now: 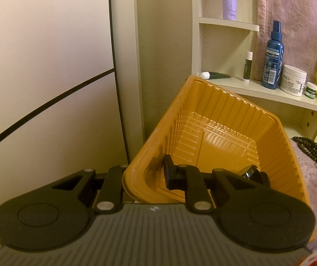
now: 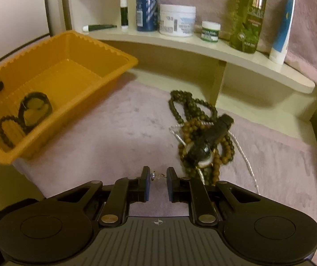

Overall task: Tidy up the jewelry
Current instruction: 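Carry the silver earring into the orange tray and release it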

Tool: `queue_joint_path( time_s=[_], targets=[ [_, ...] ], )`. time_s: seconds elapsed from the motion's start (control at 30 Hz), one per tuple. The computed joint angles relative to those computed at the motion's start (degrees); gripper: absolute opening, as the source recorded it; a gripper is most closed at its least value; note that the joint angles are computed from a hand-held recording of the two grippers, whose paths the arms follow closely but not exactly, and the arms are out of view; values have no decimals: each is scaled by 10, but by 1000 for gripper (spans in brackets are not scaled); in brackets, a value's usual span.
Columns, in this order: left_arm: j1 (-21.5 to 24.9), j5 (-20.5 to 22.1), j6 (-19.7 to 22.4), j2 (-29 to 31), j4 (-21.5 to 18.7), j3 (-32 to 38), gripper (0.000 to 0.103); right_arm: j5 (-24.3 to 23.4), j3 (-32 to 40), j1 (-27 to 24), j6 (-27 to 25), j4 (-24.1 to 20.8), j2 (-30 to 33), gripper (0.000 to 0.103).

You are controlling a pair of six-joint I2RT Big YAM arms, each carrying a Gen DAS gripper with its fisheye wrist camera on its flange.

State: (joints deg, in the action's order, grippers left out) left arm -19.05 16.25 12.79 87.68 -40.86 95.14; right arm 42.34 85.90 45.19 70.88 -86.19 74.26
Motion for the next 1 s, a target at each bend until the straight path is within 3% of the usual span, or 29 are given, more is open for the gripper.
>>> queue_joint_path(
  time_s=[0.17, 0.37, 0.53, 0.7, 1.0],
  targets=[
    [0, 0, 1, 1, -1, 0, 17, 13, 15, -11, -53, 55, -1, 16],
    [0, 0, 0, 2, -2, 1, 17, -13, 10, -42, -153, 197, -7, 16],
    [0, -1, 0, 2, -2, 1, 17, -47, 17, -67, -224, 283, 6, 16],
    [-1, -2, 0, 3, -2, 1, 17, -70, 37, -87, -271, 303, 31, 16],
    [-1, -3, 5, 5, -6, 4, 17, -85, 63, -107, -346, 295, 75, 16]
  ],
)
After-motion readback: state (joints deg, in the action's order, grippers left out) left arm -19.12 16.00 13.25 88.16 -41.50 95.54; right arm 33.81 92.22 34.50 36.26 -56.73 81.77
